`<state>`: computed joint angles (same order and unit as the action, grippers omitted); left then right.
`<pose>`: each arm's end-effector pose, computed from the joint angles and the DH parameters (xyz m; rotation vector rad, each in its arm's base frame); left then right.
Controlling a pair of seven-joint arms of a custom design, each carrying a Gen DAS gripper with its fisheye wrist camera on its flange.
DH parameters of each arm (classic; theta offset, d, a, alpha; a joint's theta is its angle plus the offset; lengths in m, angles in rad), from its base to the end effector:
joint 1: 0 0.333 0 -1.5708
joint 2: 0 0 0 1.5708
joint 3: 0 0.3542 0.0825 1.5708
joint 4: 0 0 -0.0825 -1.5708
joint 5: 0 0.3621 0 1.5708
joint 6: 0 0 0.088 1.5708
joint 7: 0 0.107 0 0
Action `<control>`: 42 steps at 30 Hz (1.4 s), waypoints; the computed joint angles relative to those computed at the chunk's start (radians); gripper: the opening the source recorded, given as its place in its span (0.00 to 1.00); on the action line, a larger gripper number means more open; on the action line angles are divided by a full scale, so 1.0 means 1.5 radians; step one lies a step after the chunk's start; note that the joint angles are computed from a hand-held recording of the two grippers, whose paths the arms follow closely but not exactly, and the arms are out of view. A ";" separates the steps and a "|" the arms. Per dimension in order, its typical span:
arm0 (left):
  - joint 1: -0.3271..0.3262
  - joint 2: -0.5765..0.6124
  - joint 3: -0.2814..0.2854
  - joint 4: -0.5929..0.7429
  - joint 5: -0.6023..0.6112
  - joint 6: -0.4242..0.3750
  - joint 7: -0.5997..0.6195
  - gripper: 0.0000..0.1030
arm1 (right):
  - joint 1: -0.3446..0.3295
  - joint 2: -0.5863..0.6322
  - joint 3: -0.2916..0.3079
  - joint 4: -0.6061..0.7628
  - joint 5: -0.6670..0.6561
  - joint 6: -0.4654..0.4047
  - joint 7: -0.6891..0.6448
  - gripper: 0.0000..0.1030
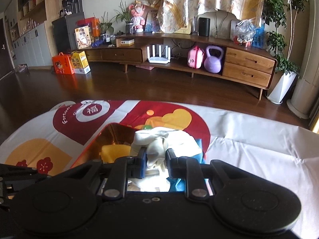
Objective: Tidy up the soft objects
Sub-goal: 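Lower the scrunchie and white cloth into the tin and open both tools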
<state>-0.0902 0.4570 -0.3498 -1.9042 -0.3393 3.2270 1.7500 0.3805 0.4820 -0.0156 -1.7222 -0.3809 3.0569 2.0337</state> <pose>0.6393 -0.2254 0.4195 -1.6731 1.9691 -1.1468 0.6549 0.2838 0.4519 -1.8818 1.4282 -0.6138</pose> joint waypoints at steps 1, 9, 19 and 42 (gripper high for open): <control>-0.001 0.005 0.003 0.006 0.001 -0.004 -0.001 0.17 | 0.000 0.003 0.000 0.002 0.000 -0.002 0.000 0.20; -0.032 0.026 0.042 0.026 0.006 -0.024 -0.011 0.17 | -0.006 0.022 0.007 0.016 0.012 -0.020 -0.003 0.22; -0.071 0.038 0.091 0.036 0.021 -0.041 -0.031 0.17 | 0.008 0.024 -0.008 0.015 0.001 -0.039 0.019 0.27; -0.137 0.009 0.172 0.020 0.091 -0.072 -0.100 0.28 | 0.021 -0.046 -0.027 -0.052 -0.048 -0.035 0.071 0.53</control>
